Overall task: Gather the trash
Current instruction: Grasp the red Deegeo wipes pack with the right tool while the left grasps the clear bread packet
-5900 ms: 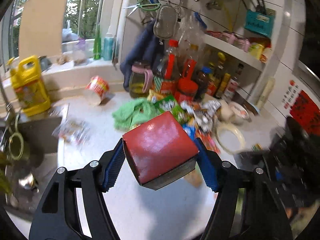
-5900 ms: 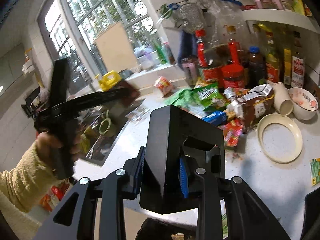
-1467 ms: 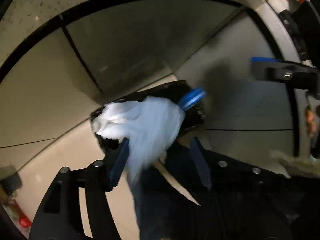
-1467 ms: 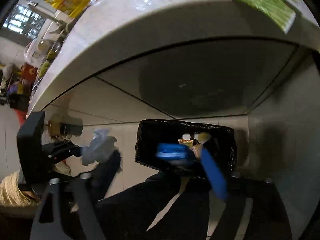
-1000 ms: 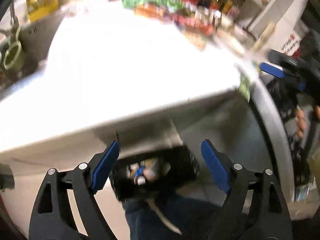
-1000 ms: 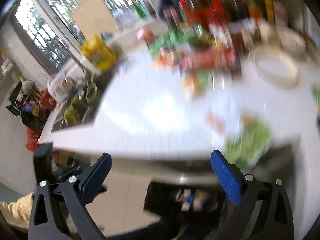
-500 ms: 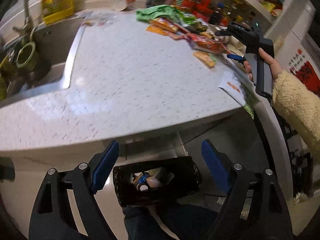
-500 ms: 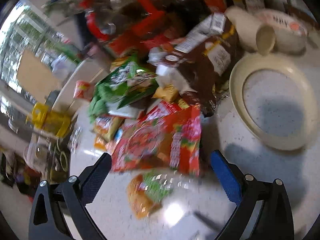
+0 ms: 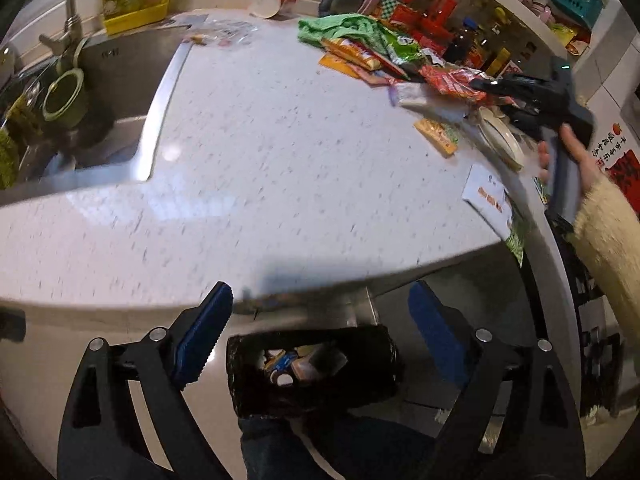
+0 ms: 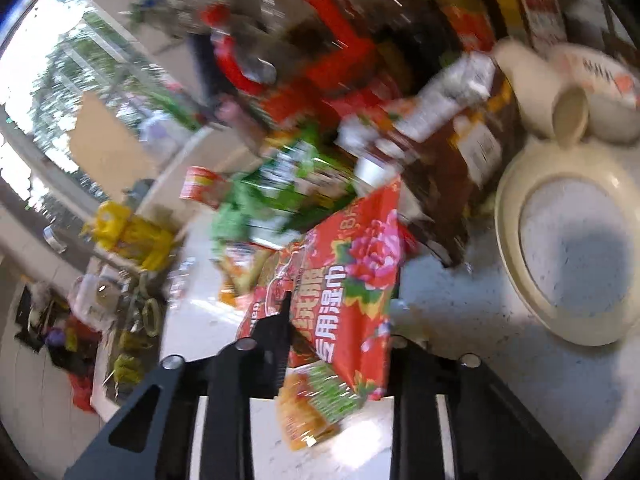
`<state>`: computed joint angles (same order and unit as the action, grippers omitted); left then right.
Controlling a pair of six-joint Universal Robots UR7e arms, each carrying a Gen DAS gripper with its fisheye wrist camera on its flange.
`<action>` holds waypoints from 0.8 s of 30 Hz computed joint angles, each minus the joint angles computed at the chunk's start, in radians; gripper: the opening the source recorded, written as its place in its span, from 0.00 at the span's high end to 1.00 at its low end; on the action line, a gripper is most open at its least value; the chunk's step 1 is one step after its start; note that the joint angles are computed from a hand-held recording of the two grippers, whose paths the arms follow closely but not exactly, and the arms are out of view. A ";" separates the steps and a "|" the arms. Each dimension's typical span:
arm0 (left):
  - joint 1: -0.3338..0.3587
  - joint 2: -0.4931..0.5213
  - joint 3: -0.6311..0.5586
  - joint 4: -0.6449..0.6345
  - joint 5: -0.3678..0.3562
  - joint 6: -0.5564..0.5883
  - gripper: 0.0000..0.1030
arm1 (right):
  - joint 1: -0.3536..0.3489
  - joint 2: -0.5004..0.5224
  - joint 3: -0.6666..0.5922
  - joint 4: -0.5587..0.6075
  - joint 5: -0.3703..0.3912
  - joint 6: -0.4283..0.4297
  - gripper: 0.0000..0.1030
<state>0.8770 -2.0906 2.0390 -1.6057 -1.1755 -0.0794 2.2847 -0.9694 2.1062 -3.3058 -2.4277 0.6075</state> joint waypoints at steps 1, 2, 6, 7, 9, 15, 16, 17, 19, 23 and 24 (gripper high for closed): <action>-0.001 0.017 0.002 -0.024 -0.002 0.009 0.15 | 0.022 -0.003 -0.004 -0.010 -0.007 -0.020 0.84; 0.000 0.032 0.003 -0.045 -0.002 0.018 0.15 | 0.041 -0.006 -0.006 -0.012 -0.015 -0.024 0.84; 0.003 0.134 -0.002 -0.159 -0.021 0.059 0.15 | 0.123 -0.025 -0.010 -0.027 -0.077 -0.012 0.84; 0.011 0.181 -0.012 -0.200 -0.036 0.067 0.15 | 0.142 -0.030 -0.009 -0.027 -0.090 -0.006 0.84; 0.016 0.280 -0.034 -0.281 -0.063 0.066 0.15 | 0.172 -0.043 -0.004 -0.022 -0.107 0.017 0.84; -0.037 0.524 -0.092 -0.393 -0.100 0.317 0.15 | 0.256 -0.076 0.037 0.021 -0.159 0.144 0.84; -0.042 0.574 -0.120 -0.372 -0.114 0.376 0.15 | 0.267 -0.082 0.044 0.034 -0.170 0.171 0.84; -0.043 0.618 -0.146 -0.352 -0.126 0.410 0.15 | 0.279 -0.091 0.057 0.050 -0.183 0.206 0.84; -0.043 0.686 -0.185 -0.328 -0.125 0.443 0.15 | 0.290 -0.107 0.080 0.058 -0.189 0.253 0.83; -0.059 0.759 -0.190 -0.340 -0.044 0.551 0.15 | 0.312 -0.134 0.114 0.109 -0.211 0.343 0.83; -0.067 0.760 -0.168 -0.370 -0.018 0.612 0.15 | 0.316 -0.138 0.120 0.118 -0.214 0.360 0.83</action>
<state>0.8102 -1.3310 1.8707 -1.9753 -1.1932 0.5331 2.6004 -1.1079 2.2258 -3.1878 -2.6418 0.9671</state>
